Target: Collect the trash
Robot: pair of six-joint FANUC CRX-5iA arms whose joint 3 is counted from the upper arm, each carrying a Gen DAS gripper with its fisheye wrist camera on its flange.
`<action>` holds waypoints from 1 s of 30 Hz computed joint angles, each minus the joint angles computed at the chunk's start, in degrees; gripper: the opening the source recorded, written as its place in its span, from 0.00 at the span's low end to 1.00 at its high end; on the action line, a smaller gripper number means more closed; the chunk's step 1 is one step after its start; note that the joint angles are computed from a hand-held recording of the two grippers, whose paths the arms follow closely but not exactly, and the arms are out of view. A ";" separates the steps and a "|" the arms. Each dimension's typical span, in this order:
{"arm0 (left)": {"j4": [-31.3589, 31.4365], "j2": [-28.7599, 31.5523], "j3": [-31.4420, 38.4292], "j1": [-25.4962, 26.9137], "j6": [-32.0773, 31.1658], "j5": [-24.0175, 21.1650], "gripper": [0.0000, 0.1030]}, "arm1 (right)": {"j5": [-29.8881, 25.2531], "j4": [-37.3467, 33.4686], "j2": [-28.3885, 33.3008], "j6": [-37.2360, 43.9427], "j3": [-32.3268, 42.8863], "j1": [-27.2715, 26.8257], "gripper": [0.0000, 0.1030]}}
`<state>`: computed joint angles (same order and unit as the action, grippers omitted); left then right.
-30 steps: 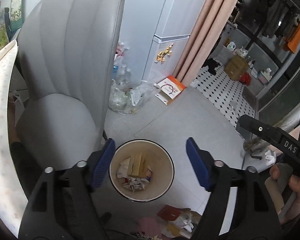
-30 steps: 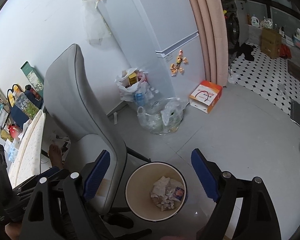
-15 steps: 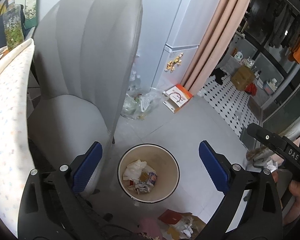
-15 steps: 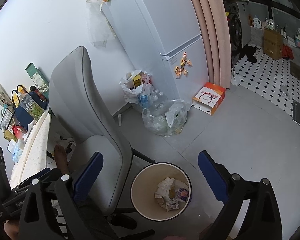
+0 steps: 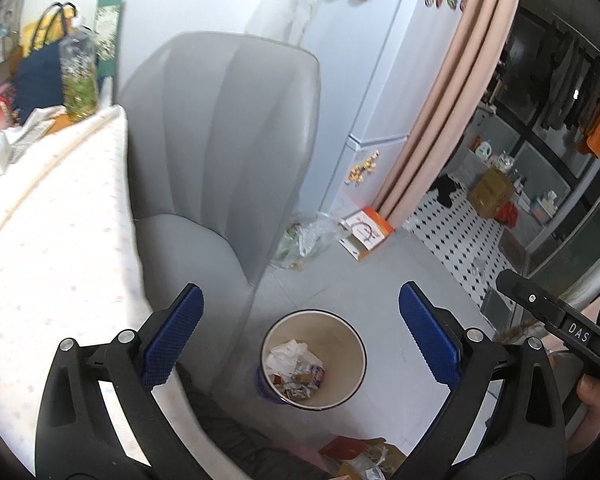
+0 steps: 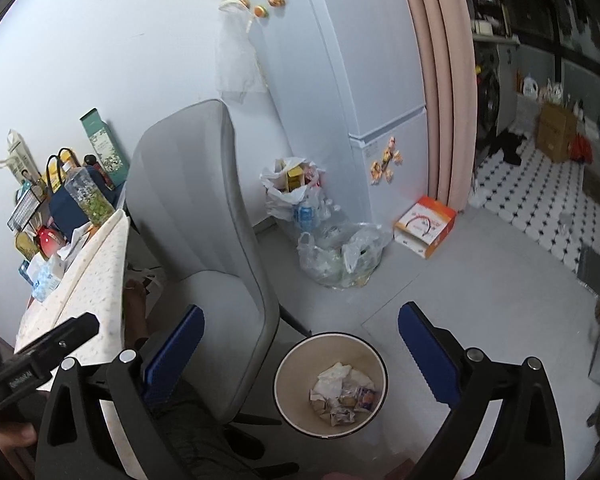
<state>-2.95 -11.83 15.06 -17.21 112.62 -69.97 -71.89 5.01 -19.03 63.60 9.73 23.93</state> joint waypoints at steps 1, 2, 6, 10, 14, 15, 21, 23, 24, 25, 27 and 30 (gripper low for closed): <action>-0.52 -0.70 0.14 0.11 0.25 -0.40 0.94 | -0.52 1.55 -0.22 -0.81 0.17 1.54 0.93; -0.88 -1.18 0.15 0.17 0.38 -0.65 0.94 | -0.89 2.98 -0.46 -1.50 0.16 2.92 0.93; -3.37 -4.31 0.16 0.20 1.56 -2.47 0.94 | -1.67 7.61 -2.23 -4.34 -0.16 8.58 0.93; -6.15 -6.57 1.23 -0.01 2.44 -4.59 0.94 | -2.85 9.98 -3.47 -6.69 0.48 13.08 0.93; -9.97 -8.88 2.32 -1.45 4.14 -7.06 0.94 | -4.10 15.81 -4.73 -10.06 0.11 19.42 0.93; -11.38 -9.39 2.84 -2.32 4.92 -7.81 0.94 | -4.14 16.54 -5.33 -10.55 -0.04 20.85 0.93; -19.26 -11.69 5.18 -7.97 9.26 -12.26 0.94 | -6.10 23.13 -7.52 -14.54 -1.13 29.35 0.93; -22.64 -12.27 6.06 -10.85 11.18 -14.32 0.94 | -6.75 25.47 -8.33 -15.84 -1.52 32.57 0.93; -24.20 -12.72 6.37 -12.16 11.96 -15.22 0.94 | -7.05 26.57 -8.69 -16.45 -1.73 34.10 0.93; -25.62 -13.11 6.74 -13.23 12.49 -16.18 0.94 | -7.45 28.04 -9.21 -17.42 -2.13 36.15 0.93; -29.67 -13.58 7.77 -17.02 14.22 -18.64 0.94 | -8.54 30.89 -9.90 -19.59 -2.55 40.07 0.93; -38.07 -13.79 10.00 -25.19 17.18 -24.17 0.94 | -9.37 33.40 -10.51 -21.19 -2.78 44.06 0.93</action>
